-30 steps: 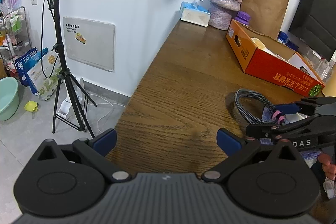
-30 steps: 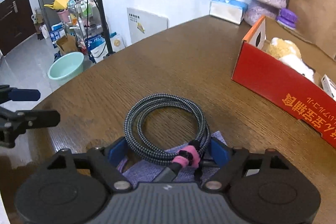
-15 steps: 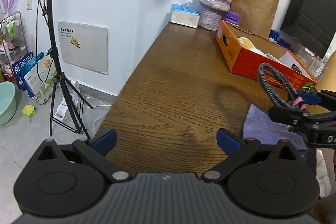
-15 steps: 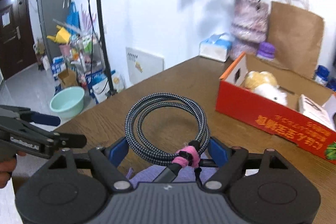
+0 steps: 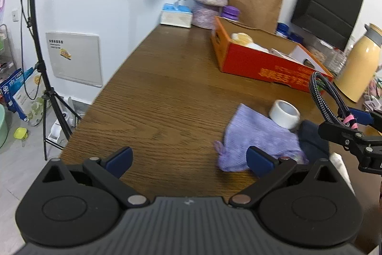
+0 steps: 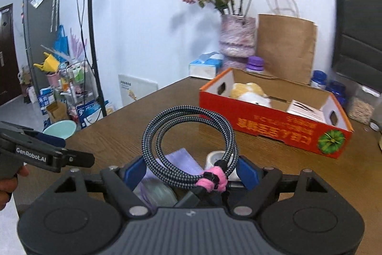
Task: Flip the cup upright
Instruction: 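Lift the braided cable with the right tool and bring it back over the table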
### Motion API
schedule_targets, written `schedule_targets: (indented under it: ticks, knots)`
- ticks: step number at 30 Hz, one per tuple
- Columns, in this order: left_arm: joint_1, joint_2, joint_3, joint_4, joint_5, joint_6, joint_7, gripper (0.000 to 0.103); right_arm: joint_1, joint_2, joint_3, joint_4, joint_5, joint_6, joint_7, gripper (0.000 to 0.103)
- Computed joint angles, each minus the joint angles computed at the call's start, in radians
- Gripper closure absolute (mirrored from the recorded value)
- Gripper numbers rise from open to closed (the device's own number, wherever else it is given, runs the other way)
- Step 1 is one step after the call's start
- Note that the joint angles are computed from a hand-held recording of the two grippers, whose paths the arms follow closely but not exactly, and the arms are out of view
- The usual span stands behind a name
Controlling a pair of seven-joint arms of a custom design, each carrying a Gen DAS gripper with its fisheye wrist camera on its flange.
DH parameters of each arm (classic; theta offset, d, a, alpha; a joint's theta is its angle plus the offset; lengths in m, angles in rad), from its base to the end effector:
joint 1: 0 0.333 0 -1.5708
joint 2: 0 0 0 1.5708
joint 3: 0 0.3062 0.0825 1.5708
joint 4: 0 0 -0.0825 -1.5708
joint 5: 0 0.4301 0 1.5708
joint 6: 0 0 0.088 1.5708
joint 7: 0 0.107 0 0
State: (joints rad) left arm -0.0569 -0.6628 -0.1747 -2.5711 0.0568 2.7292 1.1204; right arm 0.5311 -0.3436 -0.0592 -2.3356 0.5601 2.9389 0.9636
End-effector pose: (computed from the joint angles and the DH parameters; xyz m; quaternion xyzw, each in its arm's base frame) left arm 0.4362 -0.1119 0.5472 -0.6998 0.5918 -0.3213 0.2383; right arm 0.4934 0.2105 0.5474 -0.7752 0.4198 -0.2082 0.4236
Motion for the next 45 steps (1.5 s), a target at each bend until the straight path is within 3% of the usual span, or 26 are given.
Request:
schedule_targets:
  ticks: [7,25,40,45]
  knots:
    - [-0.035,-0.009,-0.032,0.009,0.004,0.017,-0.012,0.0,-0.011,-0.098,-0.025,-0.11,-0.015,0.05,0.034,0.021]
    - [-0.08,0.111,-0.144,0.134,0.122,0.037,-0.106,0.0,0.04,-0.249,-0.207,-0.261,-0.079,0.107,0.051,0.021]
    - [-0.095,0.344,-0.164,0.294,0.251,0.041,-0.146,0.0,0.126,-0.174,-0.342,-0.206,-0.027,0.156,-0.005,0.021]
    - [-0.082,0.426,-0.176,0.351,0.355,0.02,-0.218,0.0,0.168,-0.154,-0.387,-0.193,0.007,0.166,-0.03,0.021]
